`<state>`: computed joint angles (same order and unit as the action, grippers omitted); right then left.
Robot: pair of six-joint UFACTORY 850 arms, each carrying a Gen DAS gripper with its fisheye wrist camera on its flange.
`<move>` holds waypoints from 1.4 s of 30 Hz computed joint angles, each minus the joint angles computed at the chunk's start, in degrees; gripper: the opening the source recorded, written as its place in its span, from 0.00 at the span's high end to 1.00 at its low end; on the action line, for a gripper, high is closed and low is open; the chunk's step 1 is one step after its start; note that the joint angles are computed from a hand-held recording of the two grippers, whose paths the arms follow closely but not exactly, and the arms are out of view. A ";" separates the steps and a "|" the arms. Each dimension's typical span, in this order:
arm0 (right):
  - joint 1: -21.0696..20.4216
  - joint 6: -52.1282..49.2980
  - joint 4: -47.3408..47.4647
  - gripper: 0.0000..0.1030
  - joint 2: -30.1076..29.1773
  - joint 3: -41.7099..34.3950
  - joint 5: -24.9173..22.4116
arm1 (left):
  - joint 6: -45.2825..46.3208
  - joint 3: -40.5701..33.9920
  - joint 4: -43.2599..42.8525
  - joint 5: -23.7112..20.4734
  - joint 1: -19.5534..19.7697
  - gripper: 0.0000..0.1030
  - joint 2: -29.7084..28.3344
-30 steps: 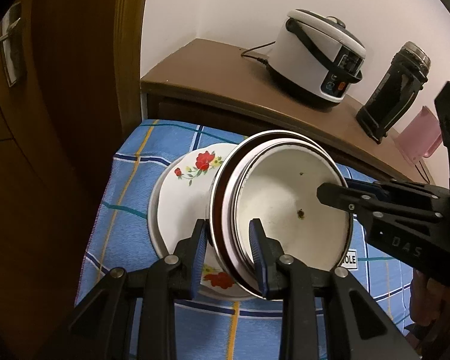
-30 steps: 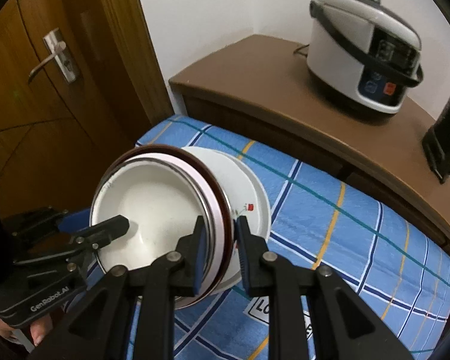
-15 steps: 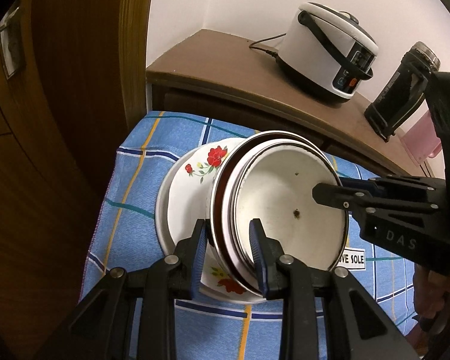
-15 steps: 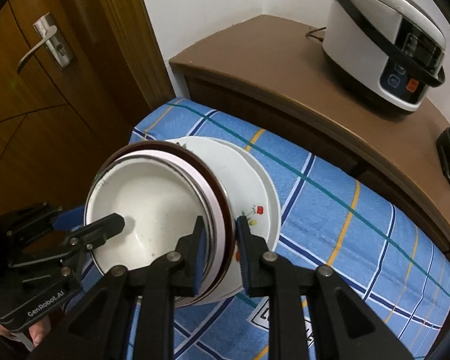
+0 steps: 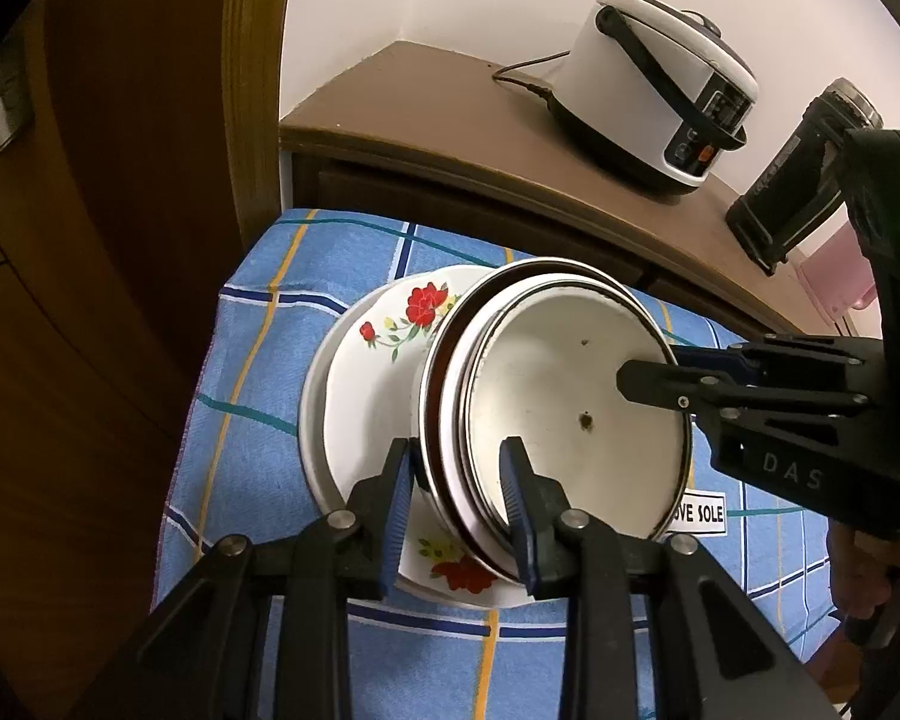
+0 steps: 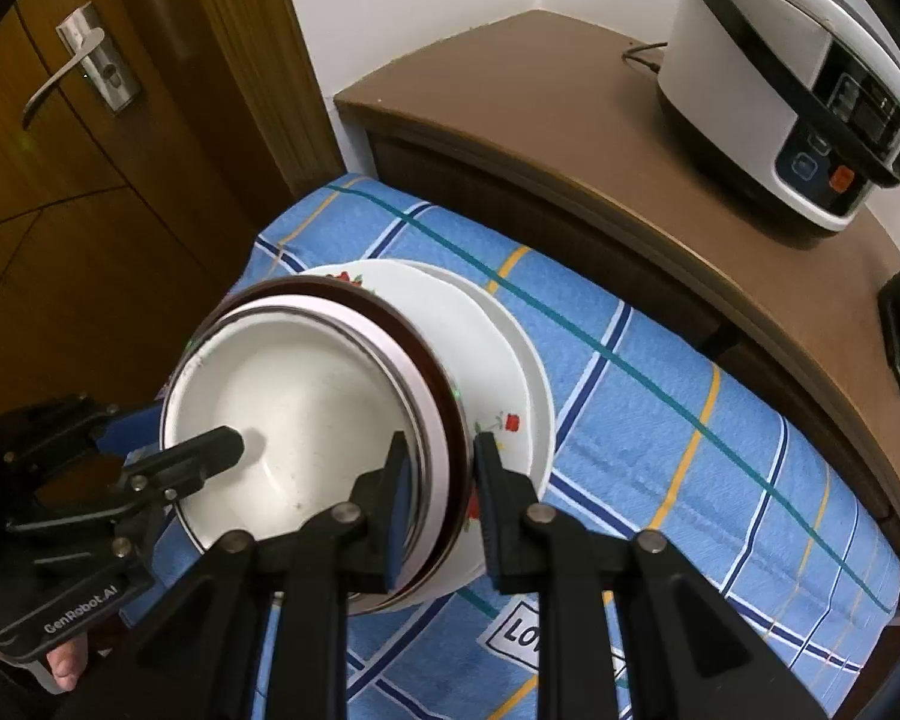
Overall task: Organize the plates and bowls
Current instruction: 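Lower the bowl stack onto the red-flower plate stack with the left gripper, then open the left gripper to release the bowl stack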
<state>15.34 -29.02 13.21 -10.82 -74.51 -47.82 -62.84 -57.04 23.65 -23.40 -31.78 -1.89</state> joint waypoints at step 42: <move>1.57 -2.70 -0.51 0.78 4.12 7.32 9.88 | -16.88 2.72 17.54 4.26 -0.42 0.63 -0.22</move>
<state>16.91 -31.73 12.70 -6.71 -67.19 -37.94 -79.72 -54.32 41.20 -19.14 -32.19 -2.11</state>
